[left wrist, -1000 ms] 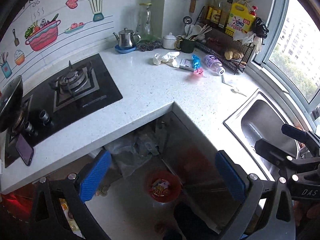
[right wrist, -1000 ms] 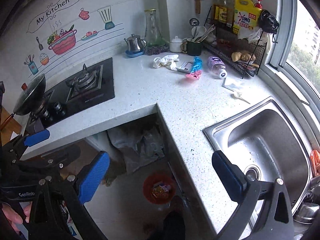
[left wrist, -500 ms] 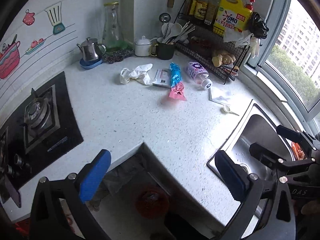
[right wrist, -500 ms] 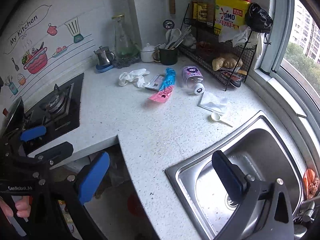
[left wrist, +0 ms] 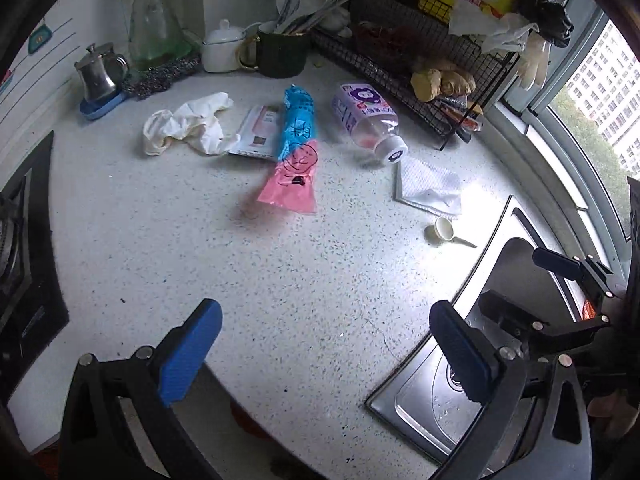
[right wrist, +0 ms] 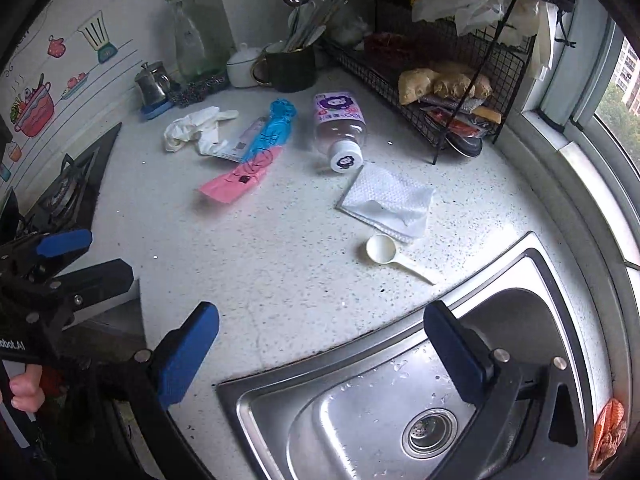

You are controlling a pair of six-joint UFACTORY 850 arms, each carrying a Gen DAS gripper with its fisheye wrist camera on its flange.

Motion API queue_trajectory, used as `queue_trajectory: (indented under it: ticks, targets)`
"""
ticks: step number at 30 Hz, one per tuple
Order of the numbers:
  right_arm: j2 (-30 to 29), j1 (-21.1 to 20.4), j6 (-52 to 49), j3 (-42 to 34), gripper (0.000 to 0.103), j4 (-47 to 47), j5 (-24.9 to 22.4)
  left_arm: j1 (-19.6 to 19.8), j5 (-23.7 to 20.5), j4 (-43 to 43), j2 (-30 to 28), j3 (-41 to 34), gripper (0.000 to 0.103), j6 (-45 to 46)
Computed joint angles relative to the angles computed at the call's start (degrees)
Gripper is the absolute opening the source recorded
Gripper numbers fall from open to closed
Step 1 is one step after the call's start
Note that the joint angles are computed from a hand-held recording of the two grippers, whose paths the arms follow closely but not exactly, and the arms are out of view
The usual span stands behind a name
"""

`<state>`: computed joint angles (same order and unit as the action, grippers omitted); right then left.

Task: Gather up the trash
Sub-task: 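Raise both tools back up toward the counter items, then grasp the white measuring scoop handle with the right tool while the left tool grasps the blue-pink bag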

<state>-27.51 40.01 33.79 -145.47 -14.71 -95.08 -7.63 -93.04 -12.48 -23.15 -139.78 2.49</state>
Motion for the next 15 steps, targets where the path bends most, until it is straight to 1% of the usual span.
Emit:
queue_trajectory:
  ticks: [3, 6, 8, 9, 10, 13, 15]
  targets:
    - [2.28, -2.95, -1.96, 5.33, 0.102, 2.38, 2.03, -1.79, -0.05, 1.24, -1.2, 0.69, 0.103, -0.87]
    - [3.27, -5.51, -4.88, 8.88, 0.102, 4.2, 3.41, -2.93, -0.38, 1.98, -2.25, 0.56, 0.103, -1.07]
    - [3.97, -6.92, -6.66, 11.39, 0.095, 5.17, 4.27, -3.45, -1.02, 2.34, -3.31, -0.44, 0.103, -1.24]
    - [4.12, -7.67, -7.54, 12.36, 0.088, 5.55, 4.57, -3.57, -1.36, 2.32, -3.81, -0.95, 0.103, -1.28]
    - [4.29, -8.14, -8.1, 13.21, 0.085, 5.45, 4.84, -3.63, -1.63, 2.27, -4.4, -1.6, 0.103, -1.34]
    - [5.09, -9.53, -9.82, 15.64, 0.082, 5.26, 6.57, -3.9, -2.74, 2.65, -6.45, -3.9, 0.103, -1.37]
    - [5.37, -10.24, -10.84, 16.47, 0.081, 5.03, 7.38, -4.15, -3.22, 2.9, -7.53, -5.09, 0.103, -1.28]
